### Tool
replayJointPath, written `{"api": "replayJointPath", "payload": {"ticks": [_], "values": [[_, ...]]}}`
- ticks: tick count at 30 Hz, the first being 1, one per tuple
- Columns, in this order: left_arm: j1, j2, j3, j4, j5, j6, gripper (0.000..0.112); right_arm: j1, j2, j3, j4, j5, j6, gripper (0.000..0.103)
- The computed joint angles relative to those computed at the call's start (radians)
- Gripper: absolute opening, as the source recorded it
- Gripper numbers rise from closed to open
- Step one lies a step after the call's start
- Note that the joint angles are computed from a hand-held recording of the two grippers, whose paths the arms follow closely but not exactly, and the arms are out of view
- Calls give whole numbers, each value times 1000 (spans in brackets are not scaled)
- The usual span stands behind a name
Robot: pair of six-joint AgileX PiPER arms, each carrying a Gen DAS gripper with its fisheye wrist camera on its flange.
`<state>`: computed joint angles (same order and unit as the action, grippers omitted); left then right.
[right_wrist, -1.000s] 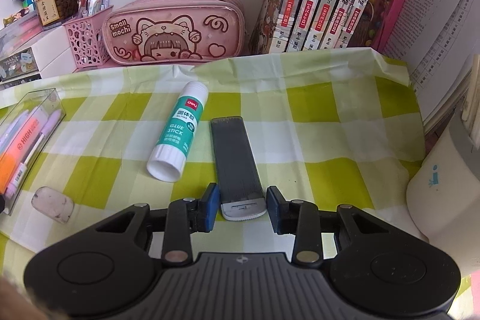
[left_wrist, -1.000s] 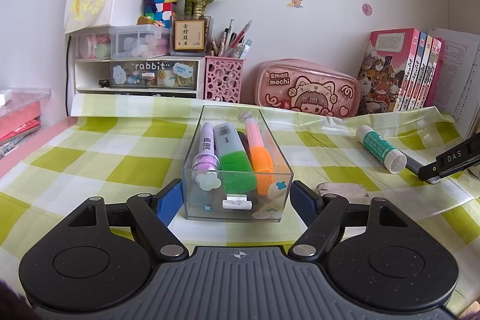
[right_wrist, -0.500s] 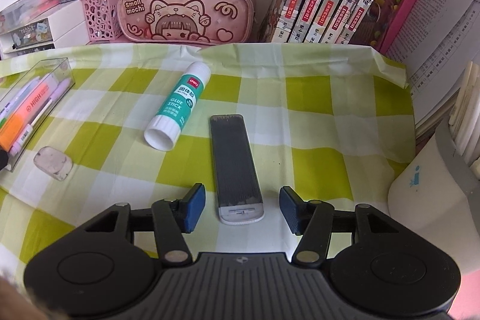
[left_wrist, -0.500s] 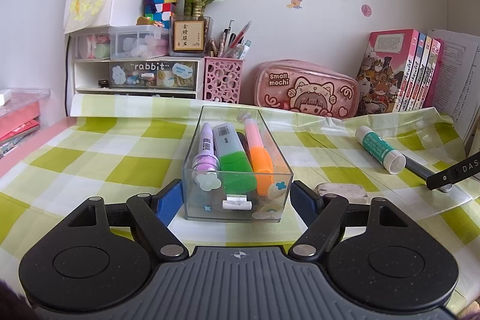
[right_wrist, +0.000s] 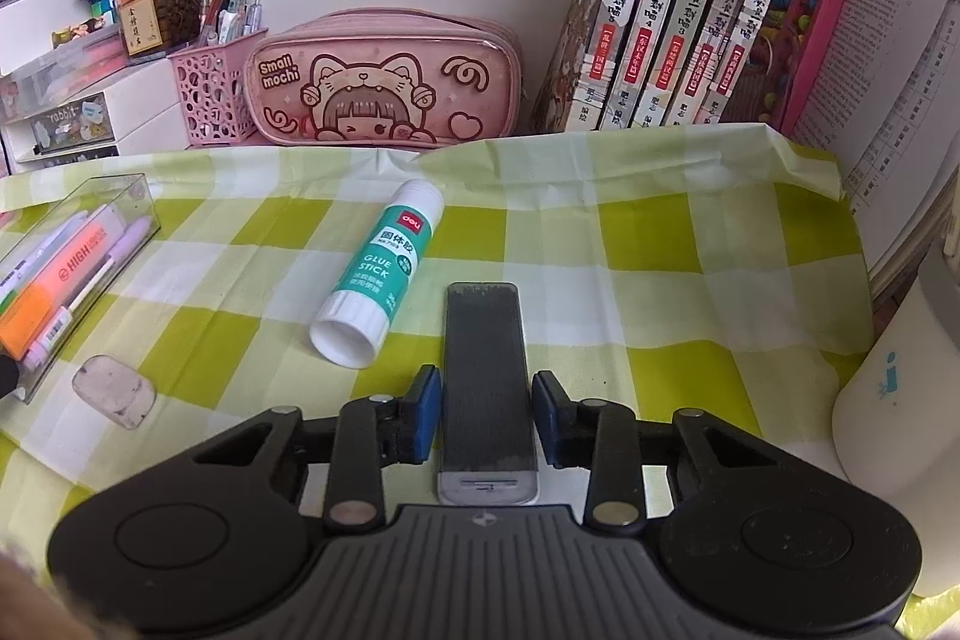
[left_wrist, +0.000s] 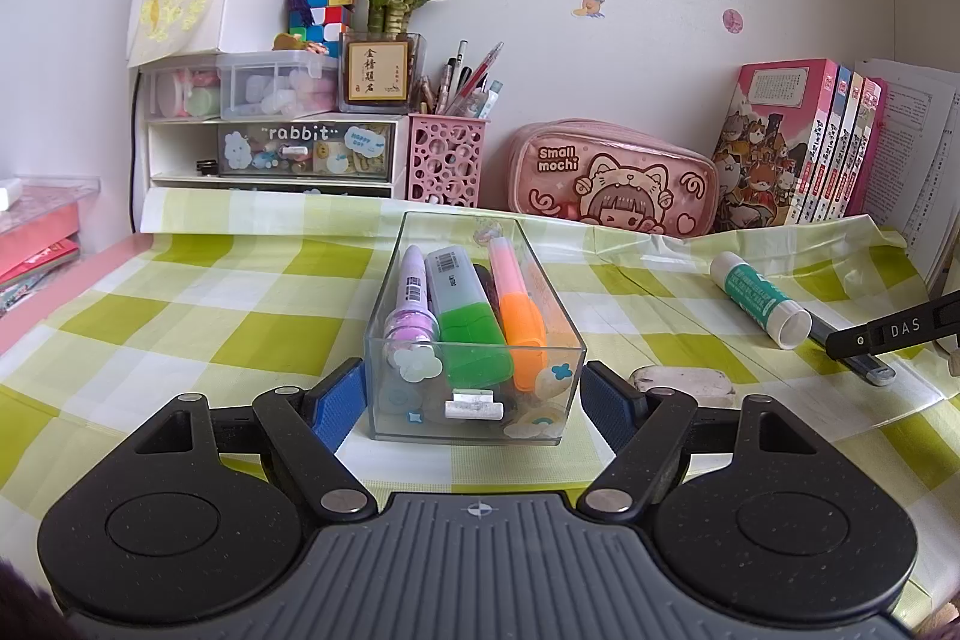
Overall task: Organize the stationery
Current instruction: 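Lift the black block and carry it over the clear box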
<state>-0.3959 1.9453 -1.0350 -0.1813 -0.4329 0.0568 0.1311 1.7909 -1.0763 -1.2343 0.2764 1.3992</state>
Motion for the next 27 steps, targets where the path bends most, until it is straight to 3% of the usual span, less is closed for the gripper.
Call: {"api": "replayJointPath", "payload": {"ticks": [5, 9, 21, 27], "values": [[-1, 0, -1, -4, 1, 5, 75, 24, 6, -47, 192, 75, -187, 36], [-3, -1, -1, -11, 3, 12, 75, 34, 1, -60, 252, 94, -229, 36], [0, -1, -1, 0, 3, 0, 75, 76, -64, -51, 237, 100, -203, 36], [1, -1, -1, 1, 3, 0, 75, 87, -99, -42, 289, 53, -234, 36]]}}
